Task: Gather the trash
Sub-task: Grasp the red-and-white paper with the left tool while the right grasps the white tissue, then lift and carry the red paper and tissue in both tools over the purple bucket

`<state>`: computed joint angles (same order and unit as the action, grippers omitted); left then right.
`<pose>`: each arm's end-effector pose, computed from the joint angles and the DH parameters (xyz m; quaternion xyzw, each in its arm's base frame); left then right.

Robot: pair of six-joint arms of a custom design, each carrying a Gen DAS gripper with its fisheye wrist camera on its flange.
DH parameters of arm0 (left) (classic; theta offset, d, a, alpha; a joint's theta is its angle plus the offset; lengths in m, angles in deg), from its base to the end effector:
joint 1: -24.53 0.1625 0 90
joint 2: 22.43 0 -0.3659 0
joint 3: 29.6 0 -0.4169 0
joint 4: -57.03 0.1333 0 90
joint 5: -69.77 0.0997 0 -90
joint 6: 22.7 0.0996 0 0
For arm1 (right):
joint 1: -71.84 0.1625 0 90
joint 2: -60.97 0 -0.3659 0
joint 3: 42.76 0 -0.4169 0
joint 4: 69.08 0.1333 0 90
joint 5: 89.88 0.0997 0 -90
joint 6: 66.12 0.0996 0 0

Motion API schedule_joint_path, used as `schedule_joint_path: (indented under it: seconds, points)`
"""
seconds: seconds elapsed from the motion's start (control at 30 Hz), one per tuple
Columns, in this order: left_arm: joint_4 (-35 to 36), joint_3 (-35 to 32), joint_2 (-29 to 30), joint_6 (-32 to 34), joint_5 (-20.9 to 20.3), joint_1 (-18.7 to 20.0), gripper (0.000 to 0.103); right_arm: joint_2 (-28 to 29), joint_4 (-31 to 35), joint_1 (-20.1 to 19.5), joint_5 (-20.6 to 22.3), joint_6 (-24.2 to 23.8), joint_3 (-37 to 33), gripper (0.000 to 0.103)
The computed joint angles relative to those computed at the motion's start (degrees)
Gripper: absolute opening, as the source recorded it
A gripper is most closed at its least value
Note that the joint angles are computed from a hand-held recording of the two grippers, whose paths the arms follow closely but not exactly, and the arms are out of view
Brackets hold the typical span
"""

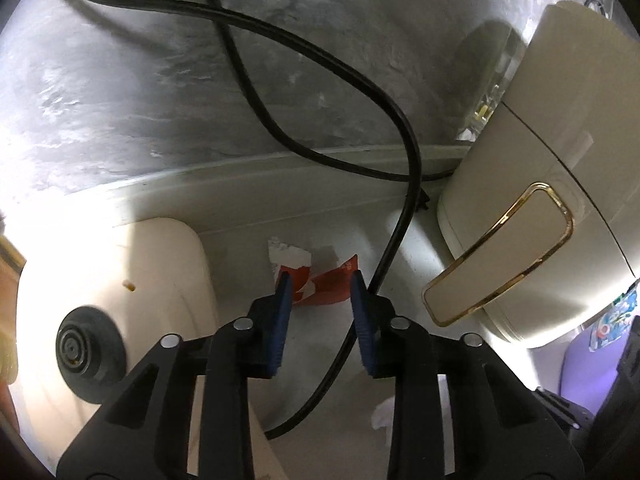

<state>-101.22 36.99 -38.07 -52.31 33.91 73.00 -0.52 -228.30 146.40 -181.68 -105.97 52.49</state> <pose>-0.3221 -0.6865 -0.0887 0.0233 0.8827 -0.3706 0.2881 -0.0503 -0.6710 0.2291 0.1967 -0.9319 0.2628 0.1545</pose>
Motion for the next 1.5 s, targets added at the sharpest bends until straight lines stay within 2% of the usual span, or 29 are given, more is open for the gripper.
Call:
schedule_joint_path:
  seconds: [0.07, 0.13, 0.4, 0.57, 0.87, 1.1, 1.27, 1.5]
  points:
    - [1.94, -1.84, 0.84, -0.66, 0.07, 0.16, 0.025, -0.42, 0.2, -0.08, 0.38, 0.28, -0.08, 0.005]
    - [3.95, -3.69, 1.73, -0.45, 0.14, 0.27, 0.016, -0.81, 0.69, -0.27, 0.81, 0.05, -0.39, 0.005]
    - [5.47, -5.19, 3.09, -0.8, 3.85, -0.73, 0.01, -2.93, 1.63, -0.86, 1.8, 0.1, 0.68, 0.005]
    - [3.15, -2.87, 1.77, -1.75, 6.47, -2.07, 0.01, -3.0, 1.9, -1.11, 2.63, 0.38, 0.03, 0.005]
    - [0.09, 3.09, -2.19, -3.85, 9.94, -6.06, 0.01, -6.84, 1.28, -1.11, 4.97, 0.38, 2.79, 0.005]
    - [-1.7, 5.03, -3.37, -4.24, 10.72, -10.17, 0.01, -11.6, -0.08, -0.07, 6.71, 0.41, 5.64, 0.005]
    - [0.17, 7.34, -5.05, -7.74, 11.32, -13.53, 0.01, -16.39, -1.64, 0.53, 7.56, 0.18, 8.89, 0.005]
    - [1.55, 8.24, -6.33, -11.35, 13.23, -17.21, 0.01, -22.29, 1.24, 0.78, 9.72, -0.92, 10.05, 0.005]
